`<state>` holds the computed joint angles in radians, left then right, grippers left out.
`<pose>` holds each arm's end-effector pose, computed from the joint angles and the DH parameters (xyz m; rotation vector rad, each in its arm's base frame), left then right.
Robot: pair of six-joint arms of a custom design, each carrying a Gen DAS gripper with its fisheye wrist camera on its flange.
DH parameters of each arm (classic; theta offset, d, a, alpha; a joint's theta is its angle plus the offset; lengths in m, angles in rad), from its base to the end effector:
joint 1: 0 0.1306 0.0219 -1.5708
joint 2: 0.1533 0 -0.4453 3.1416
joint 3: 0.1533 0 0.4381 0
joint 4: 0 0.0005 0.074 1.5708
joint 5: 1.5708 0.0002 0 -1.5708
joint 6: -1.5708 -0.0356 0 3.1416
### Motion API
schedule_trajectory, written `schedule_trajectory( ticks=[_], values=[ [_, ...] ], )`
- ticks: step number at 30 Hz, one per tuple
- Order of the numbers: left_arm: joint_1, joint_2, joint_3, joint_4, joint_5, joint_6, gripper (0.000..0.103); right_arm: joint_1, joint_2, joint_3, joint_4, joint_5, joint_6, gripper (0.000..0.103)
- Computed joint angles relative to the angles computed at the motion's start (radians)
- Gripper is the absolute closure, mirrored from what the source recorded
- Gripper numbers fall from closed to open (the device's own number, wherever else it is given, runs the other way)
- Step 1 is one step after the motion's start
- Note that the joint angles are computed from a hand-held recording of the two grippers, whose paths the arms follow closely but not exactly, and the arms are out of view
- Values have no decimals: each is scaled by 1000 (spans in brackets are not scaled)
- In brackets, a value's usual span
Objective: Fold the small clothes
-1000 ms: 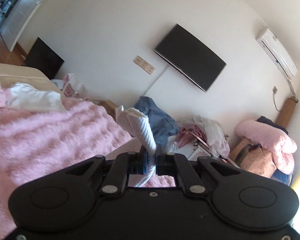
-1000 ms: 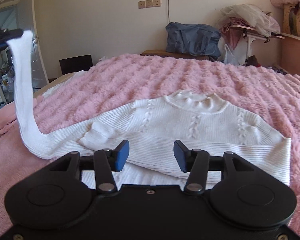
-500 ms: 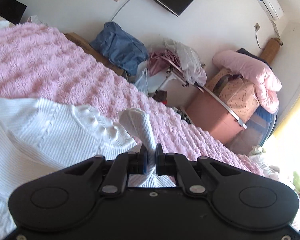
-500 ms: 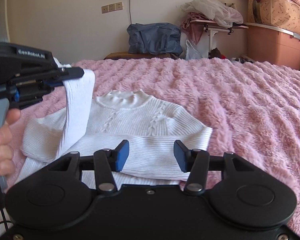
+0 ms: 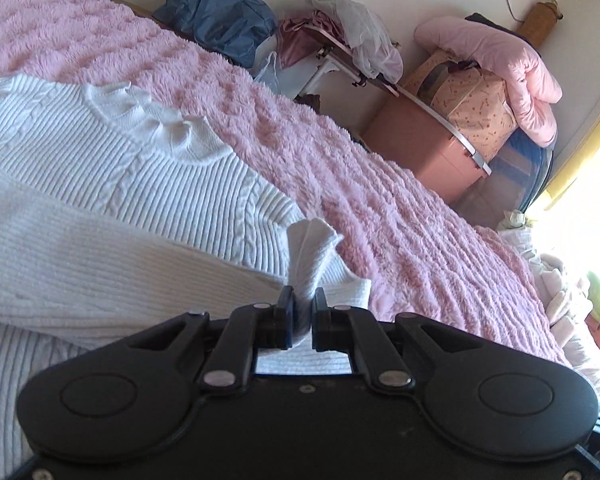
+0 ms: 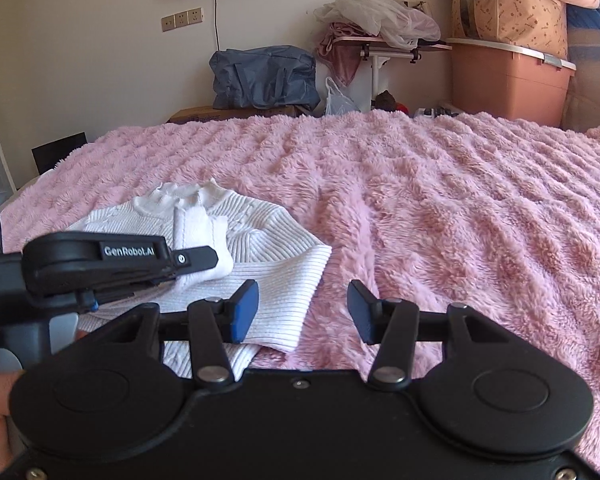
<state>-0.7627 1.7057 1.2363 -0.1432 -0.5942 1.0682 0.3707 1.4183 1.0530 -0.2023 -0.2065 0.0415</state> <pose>0.4644 -0.4169 0.2997 -0.6419 2.0008 -0.4675 0.4851 0.1958 0.3607 -0.5595 2.0792 0.4129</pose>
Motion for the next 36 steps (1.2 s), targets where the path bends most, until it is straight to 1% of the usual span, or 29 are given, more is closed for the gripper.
schedule_trajectory(
  ticks=[4, 6, 7, 9, 10, 11, 13, 15, 18, 20, 21, 23, 25, 27, 29, 31, 32, 33, 36],
  values=[
    [1, 26, 12, -28, 18, 7, 98, 1, 1, 7, -3, 13, 3, 52],
    [-1, 35, 21, -40, 10, 2, 98, 4, -1, 9, -5, 16, 4, 52],
    [-3, 39, 24, -43, 7, 1, 95, 5, -1, 11, -8, 16, 2, 52],
    [-2, 38, 29, -41, 13, -2, 84, 7, -3, 12, -12, 17, -3, 52],
    [-3, 34, 31, -41, 18, 0, 72, 8, -4, 13, -13, 21, -3, 52],
    [-4, 27, 36, -48, 20, 1, 62, 10, -6, 13, -15, 27, -2, 52],
    [-13, 6, 34, -53, -3, -6, 61, 9, -13, 14, -17, 31, -5, 52],
    [-24, -37, 7, -30, -40, -22, 60, 5, -15, 19, -19, 30, -13, 52],
    [-33, -125, -47, -54, -113, -31, 58, -3, 1, 44, -48, -18, -32, 51],
    [-36, -188, -92, -95, -172, -25, 57, -4, 26, 71, -65, -75, -49, 51],
    [-36, -226, -113, -138, -202, -10, 57, 1, 39, 80, -62, -80, -51, 51],
    [-33, -286, -151, -220, -245, 28, 56, 17, 69, 108, -65, -75, -24, 51],
    [-25, -334, -182, -293, -268, 60, 56, 31, 97, 130, -63, -71, 16, 51],
    [-10, -382, -214, -371, -274, 104, 56, 47, 127, 158, -82, -56, 69, 51],
    [7, -417, -241, -418, -260, 139, 56, 57, 158, 197, -134, -46, 84, 52],
    [22, -441, -267, -439, -243, 163, 56, 60, 184, 227, -182, -50, 80, 62],
    [28, -456, -285, -452, -234, 179, 56, 61, 195, 240, -202, -48, 76, 64],
    [33, -460, -293, -458, -230, 186, 56, 62, 204, 248, -216, -41, 70, 67],
    [47, -467, -317, -462, -212, 201, 56, 63, 224, 261, -237, -17, 66, 67]
  ],
)
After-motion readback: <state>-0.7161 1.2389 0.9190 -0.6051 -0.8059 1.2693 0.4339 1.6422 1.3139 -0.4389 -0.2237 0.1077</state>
